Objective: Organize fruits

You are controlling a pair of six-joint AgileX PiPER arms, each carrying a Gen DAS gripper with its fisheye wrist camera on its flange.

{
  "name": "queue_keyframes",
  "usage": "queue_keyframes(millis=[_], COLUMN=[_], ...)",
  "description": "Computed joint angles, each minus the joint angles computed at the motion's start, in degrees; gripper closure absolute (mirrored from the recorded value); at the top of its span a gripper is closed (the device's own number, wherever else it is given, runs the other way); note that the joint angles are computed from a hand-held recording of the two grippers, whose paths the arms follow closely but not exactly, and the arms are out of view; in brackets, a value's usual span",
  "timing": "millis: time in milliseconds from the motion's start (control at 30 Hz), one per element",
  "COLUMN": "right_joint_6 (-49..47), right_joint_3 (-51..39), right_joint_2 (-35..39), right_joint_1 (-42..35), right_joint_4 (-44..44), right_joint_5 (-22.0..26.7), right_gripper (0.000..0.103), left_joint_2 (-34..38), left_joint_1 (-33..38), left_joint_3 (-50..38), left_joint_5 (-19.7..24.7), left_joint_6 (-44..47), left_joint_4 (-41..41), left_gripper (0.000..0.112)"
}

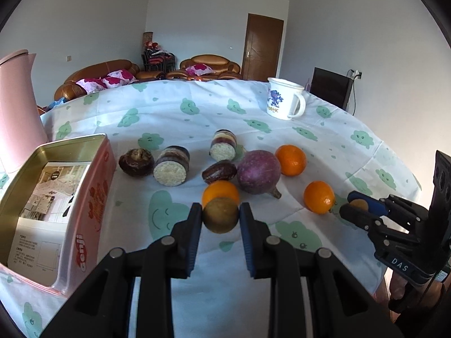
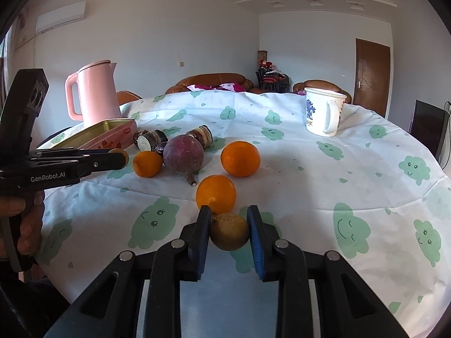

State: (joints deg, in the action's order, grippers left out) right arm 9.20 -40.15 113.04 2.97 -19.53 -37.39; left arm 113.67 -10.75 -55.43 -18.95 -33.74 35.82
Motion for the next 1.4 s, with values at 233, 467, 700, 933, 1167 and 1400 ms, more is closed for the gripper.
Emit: queue_keyframes(millis=[233,467,700,933,1167,1400], right_joint_6=[0.80,1.89,2.78,3.38,5.42,7.50], right_joint_3=[0.63,-0.09,-2.27,-4.86,-8.25,-11.23], right_joint_2=[-0.98,-2.68,-4.02,-4.46,-4.77,-5.72], right_joint_1=[1.24,3.27,5.94,8.34,10.22,11.67], right_joint_4=[-1.13,-2.57,-3.86,-5.04,-7.30,-10.05], right_joint_5=[-2.13,-2.34,-0.81,0.95,3.93,6.54], right_gripper=[0.075,0.075,0.075,0.075,0.075,0.075], left_joint_2=[-1.71,-3.67,-5.45,-6.86,-7.80,-8.43], left_joint_1=[0.21,0.36,1.46,2.94,4.67,6.34], left_joint_3=[2.80,5.20,7.27,8.99,9.79,10.01], left_joint_5=[-2.92,-5.82,-8.07,-9.89,-10.79,-10.88], left_joint_6=[9.76,16.80,20.38,22.62,22.71,23.19], left_joint_4=[-9.82,-16.83,-20.50,-22.80,-23.18,-23.80], left_gripper=[0.084,0.084,0.084,0.084,0.084,0.084])
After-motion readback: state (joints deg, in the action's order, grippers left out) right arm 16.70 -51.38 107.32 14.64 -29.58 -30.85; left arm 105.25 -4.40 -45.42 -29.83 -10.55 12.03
